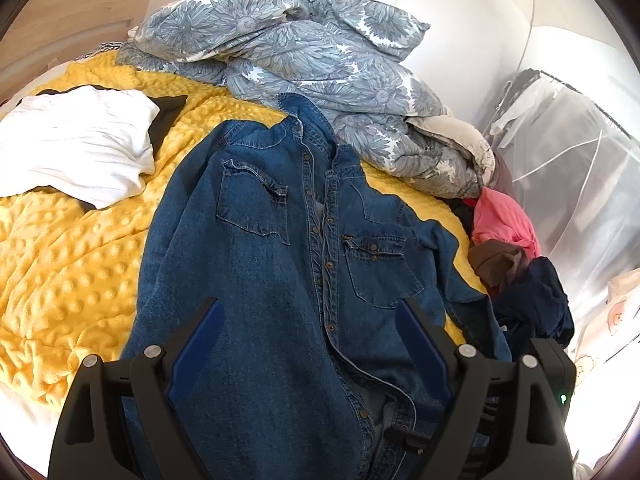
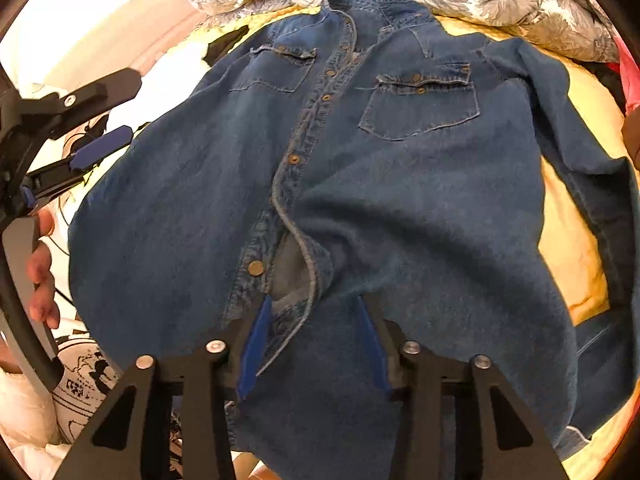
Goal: Fold clothes
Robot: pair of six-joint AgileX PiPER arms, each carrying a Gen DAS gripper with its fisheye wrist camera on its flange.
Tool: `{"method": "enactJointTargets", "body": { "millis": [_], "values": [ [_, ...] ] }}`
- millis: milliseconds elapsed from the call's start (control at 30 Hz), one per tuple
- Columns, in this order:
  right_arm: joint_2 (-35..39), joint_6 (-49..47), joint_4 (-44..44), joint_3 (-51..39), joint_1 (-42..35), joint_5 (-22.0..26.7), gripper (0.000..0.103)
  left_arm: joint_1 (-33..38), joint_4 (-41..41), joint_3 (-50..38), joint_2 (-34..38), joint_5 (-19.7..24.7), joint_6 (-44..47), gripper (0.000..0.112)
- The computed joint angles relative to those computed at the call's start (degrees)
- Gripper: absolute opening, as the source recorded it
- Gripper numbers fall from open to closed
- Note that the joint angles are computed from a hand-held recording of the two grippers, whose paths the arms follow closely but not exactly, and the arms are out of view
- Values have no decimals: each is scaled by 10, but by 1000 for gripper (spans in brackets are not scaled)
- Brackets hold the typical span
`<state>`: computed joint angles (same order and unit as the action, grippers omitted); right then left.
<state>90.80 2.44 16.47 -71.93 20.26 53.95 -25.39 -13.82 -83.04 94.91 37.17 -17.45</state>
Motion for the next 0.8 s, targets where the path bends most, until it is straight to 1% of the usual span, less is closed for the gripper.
{"method": "enactJointTargets", "body": {
  "millis": [100, 133, 200, 300, 400, 500, 567, 700, 733, 767, 800],
  "values": [
    [-3, -1, -1, 2, 15, 1, 45, 6, -10, 2, -1, 1, 5, 89],
    [-2, 7, -14, 3, 25, -2, 41, 8, -15, 3, -2, 1, 9, 88],
    [5, 7, -34, -3, 45, -1, 9, 11, -27, 4, -2, 2, 17, 89],
    [10, 6, -63, -13, 66, -2, 5, 11, -27, 7, -5, 0, 19, 89],
    [3, -13, -55, -12, 73, -10, 4, 11, -24, 9, -8, -1, 18, 89],
    [3, -70, -2, -14, 66, 4, 4, 14, -26, 12, -10, -2, 19, 89],
    [17, -74, 2, -18, 70, 8, 5, 16, -29, 13, -10, -1, 21, 89],
    [41, -75, 7, -36, 61, 44, 7, 16, -32, 15, -12, -2, 26, 89],
    [38, -84, 20, -41, 52, 54, 8, 15, -29, 15, -13, -2, 26, 89],
    [30, -99, 42, -44, 38, 60, 16, 15, -27, 16, -13, -3, 25, 89],
    [16, -117, 69, -39, 21, 53, 29, 15, -25, 16, -13, -3, 24, 89]
  ]
}}
